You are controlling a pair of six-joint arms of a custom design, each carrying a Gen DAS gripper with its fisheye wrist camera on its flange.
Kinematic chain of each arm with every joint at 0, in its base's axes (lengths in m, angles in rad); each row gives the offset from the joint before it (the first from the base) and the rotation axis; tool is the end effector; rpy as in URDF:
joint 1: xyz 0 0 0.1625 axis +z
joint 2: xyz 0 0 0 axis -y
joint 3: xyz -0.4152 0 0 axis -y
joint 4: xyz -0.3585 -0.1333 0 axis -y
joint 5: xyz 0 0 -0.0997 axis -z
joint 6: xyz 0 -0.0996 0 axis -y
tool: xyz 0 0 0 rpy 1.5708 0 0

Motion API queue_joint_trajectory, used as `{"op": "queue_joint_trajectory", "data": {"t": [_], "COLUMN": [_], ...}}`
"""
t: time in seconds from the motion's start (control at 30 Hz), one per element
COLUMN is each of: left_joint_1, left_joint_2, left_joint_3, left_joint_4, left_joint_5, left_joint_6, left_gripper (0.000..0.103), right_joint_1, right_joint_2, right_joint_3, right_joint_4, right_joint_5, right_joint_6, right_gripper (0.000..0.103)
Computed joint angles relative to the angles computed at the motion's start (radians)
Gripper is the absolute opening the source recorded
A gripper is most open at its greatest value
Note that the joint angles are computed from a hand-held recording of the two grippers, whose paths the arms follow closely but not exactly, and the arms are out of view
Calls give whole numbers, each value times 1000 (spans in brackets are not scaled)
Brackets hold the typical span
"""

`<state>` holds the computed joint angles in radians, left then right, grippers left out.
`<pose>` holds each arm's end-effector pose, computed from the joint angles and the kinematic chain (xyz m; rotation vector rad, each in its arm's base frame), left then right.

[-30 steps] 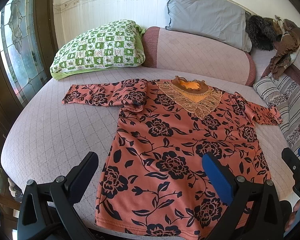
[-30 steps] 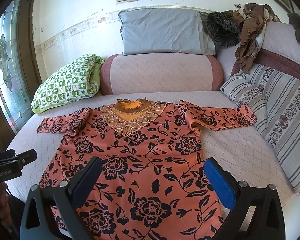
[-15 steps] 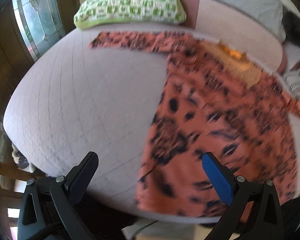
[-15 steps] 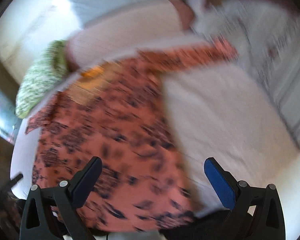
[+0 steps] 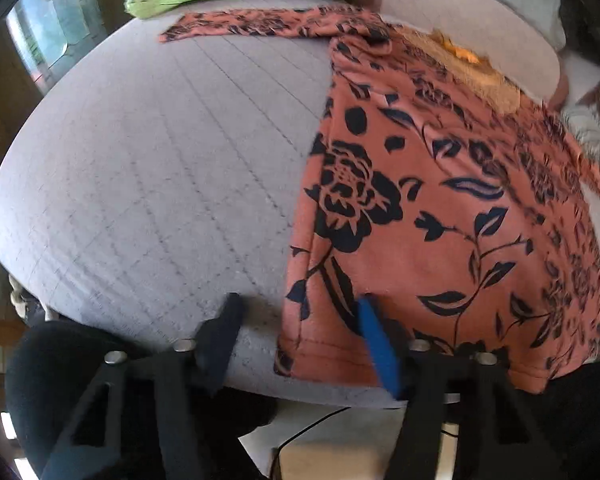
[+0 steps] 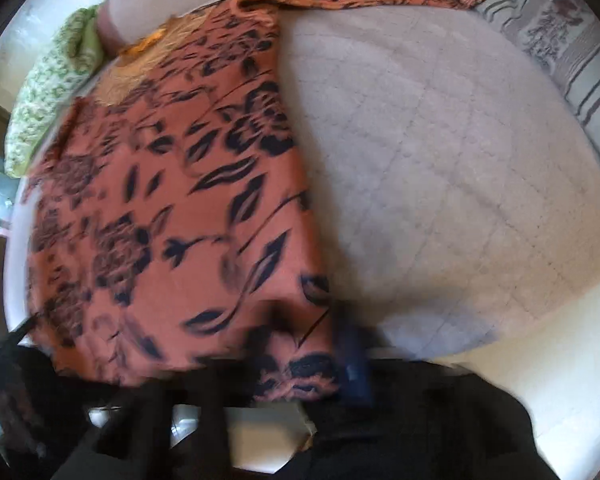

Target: Fold small clothes

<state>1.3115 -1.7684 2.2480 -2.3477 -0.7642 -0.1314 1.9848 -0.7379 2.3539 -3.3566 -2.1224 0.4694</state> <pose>0.1081 -0.3929 0.3675 0.0003 2.3561 -0.5402 0.2366 -0.3369 0.0169 -0.1380 -2.6623 0.5275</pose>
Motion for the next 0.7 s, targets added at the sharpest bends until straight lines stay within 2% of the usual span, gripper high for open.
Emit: {"op": "queue_joint_trajectory", "data": {"t": [0.03,0.07,0.17,0.23,0.27,0.3,0.37,0.4,0.43,0.5,0.53,0.6,0.63,0.7], "left_joint_1": [-3,-6,-22,-23,-38,-55,-111,-131,-140,-138,-129,-118,-112,-105], "left_joint_2": [-13,-29,-76,-90,-103,-123,-121,-105,-86,8,48,144,184,272], "left_joint_3": [-4,-12,-5,-16,-15,-6,16,29,33,-3,-20,-50,-68,-97], "left_joint_4": [30,75,155,171,148,134,18,-66,-132,-209,-235,-318,-342,-412], "left_joint_5": [-11,-16,15,-5,-17,-11,35,46,44,18,-12,-48,-71,-82], "left_joint_6": [-8,-32,-75,-72,-61,-48,12,54,93,150,173,206,218,240], "left_gripper": [31,28,31,31,36,42,76,79,81,81,81,81,81,81], "right_joint_1": [15,21,37,15,13,27,26,9,-9,-82,-135,-240,-306,-371], "right_joint_2": [-10,-17,-38,-47,-56,-75,-92,-106,-112,-121,-123,-131,-136,-122], "right_joint_3": [13,22,67,81,80,78,78,74,63,5,-38,-101,-141,-223], "right_joint_4": [11,19,28,13,15,-4,-160,-226,-288,-418,-449,-464,-448,-403], "right_joint_5": [-5,5,8,21,15,-14,-19,-13,-12,-10,7,73,120,132], "right_joint_6": [10,17,54,47,42,44,10,-10,-38,-138,-160,-155,-125,-80], "right_gripper": [5,5,5,12,16,23,52,85,92,92,92,90,90,89]}}
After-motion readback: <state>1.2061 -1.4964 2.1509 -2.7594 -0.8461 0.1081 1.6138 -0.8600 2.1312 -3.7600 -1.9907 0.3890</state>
